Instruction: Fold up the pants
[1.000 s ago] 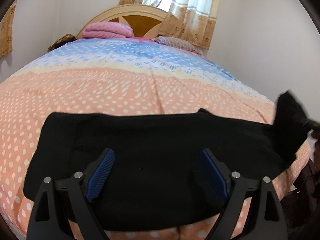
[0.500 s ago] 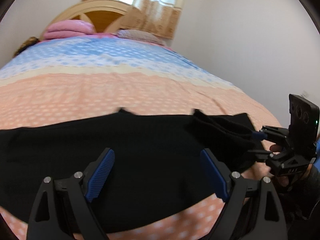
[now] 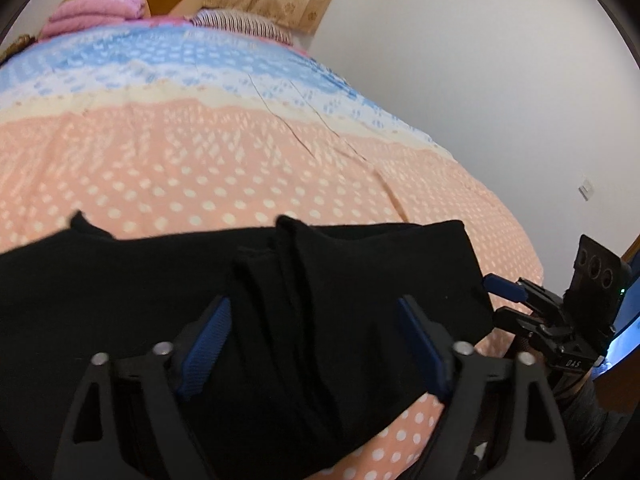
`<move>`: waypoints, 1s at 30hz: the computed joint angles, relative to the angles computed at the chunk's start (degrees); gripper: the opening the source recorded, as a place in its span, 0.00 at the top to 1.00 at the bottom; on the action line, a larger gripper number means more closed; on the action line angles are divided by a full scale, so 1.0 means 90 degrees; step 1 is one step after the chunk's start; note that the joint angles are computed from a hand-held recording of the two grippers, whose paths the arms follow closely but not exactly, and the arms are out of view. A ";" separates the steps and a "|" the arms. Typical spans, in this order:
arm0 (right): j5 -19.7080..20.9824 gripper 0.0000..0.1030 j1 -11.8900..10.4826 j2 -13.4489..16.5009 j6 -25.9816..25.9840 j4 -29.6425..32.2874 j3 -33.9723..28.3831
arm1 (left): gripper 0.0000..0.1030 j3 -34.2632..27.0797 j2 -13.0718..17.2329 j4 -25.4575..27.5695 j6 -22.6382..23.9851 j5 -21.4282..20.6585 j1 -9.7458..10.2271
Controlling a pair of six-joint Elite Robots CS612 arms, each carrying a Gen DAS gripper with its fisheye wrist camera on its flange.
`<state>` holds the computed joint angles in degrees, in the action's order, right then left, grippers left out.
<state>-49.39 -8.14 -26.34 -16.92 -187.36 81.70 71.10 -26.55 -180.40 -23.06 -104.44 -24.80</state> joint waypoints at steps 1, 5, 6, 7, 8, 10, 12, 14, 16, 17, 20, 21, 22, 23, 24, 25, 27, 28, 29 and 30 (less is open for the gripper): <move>0.0016 0.44 -0.0020 0.0015 0.0092 -0.0071 -0.0004 | 0.47 -0.0056 0.0035 0.0046 -0.0042 -0.0062 -0.0005; 0.0114 0.44 -0.0069 0.0058 0.0316 -0.0220 -0.0035 | 0.86 -0.0113 0.0076 -0.0023 -0.0041 -0.0368 0.0021; 0.0128 0.44 -0.0065 0.0053 0.0303 -0.0290 -0.0018 | 0.87 -0.0037 0.0038 -0.0203 -0.0085 -0.0373 0.0033; 0.0157 0.44 -0.0067 0.0044 0.0268 -0.0324 0.0011 | 0.87 0.0029 -0.0006 -0.0307 -0.0089 -0.0363 0.0047; 0.0202 0.44 -0.0059 0.0037 0.0199 -0.0304 0.0026 | 0.87 0.0119 -0.0066 -0.0389 -0.0081 -0.0371 0.0067; 0.0193 0.44 -0.0026 0.0038 0.0026 -0.0129 0.0019 | 0.87 0.0306 -0.0194 -0.0426 -0.0002 -0.0167 0.0081; -0.0129 0.44 0.0067 0.0055 -0.0160 0.0215 -0.0042 | 0.86 0.0368 -0.0225 -0.0242 0.0155 0.0069 0.0078; -0.0429 0.44 0.0135 0.0100 -0.0347 0.0461 -0.0128 | 0.83 0.0264 -0.0139 0.0036 0.0128 0.0120 0.0075; -0.0572 0.44 0.0157 0.0117 -0.0496 0.0328 -0.0109 | 0.77 0.0247 -0.0091 0.0081 0.0156 0.0193 0.0059; -0.0578 0.44 0.0155 0.0094 -0.0502 0.0306 -0.0078 | 0.76 0.0282 -0.0108 0.0025 0.0220 0.0266 0.0042; -0.0350 0.44 0.0106 0.0067 -0.0427 0.0103 -0.0007 | 0.51 0.0648 -0.0335 -0.0349 0.0527 0.0839 -0.0028; -0.0272 0.44 0.0093 0.0066 -0.0418 0.0038 0.0009 | 0.40 0.0827 -0.0428 -0.0571 0.0670 0.1197 -0.0058; -0.0243 0.44 0.0090 0.0068 -0.0414 -0.0027 0.0034 | 0.34 0.0946 -0.0480 -0.0732 0.0779 0.1435 -0.0059; -0.0266 0.44 0.0102 0.0058 -0.0412 -0.0086 0.0056 | 0.32 0.1173 -0.0590 -0.0937 0.0906 0.1789 -0.0053; -0.0309 0.44 0.0122 0.0047 -0.0420 -0.0145 0.0075 | 0.32 0.1303 -0.0655 -0.1004 0.0944 0.2007 -0.0033; -0.0344 0.44 0.0144 0.0031 -0.0452 -0.0217 0.0106 | 0.32 0.1446 -0.0724 -0.1056 0.0952 0.2229 0.0000; -0.0316 0.44 0.0209 -0.0023 -0.0605 -0.0243 0.0165 | 0.32 0.1783 -0.0873 -0.1165 0.0867 0.2728 0.0088; -0.0294 0.44 0.0247 -0.0042 -0.0690 -0.0223 0.0174 | 0.32 0.1919 -0.0930 -0.1180 0.0787 0.2940 0.0134; -0.0254 0.44 0.0289 -0.0065 -0.0793 -0.0190 0.0184 | 0.32 0.2027 -0.0970 -0.1176 0.0679 0.3136 0.0185; -0.0187 0.44 0.0345 -0.0090 -0.0941 -0.0096 0.0180 | 0.32 0.2140 -0.1014 -0.1162 0.0525 0.3335 0.0239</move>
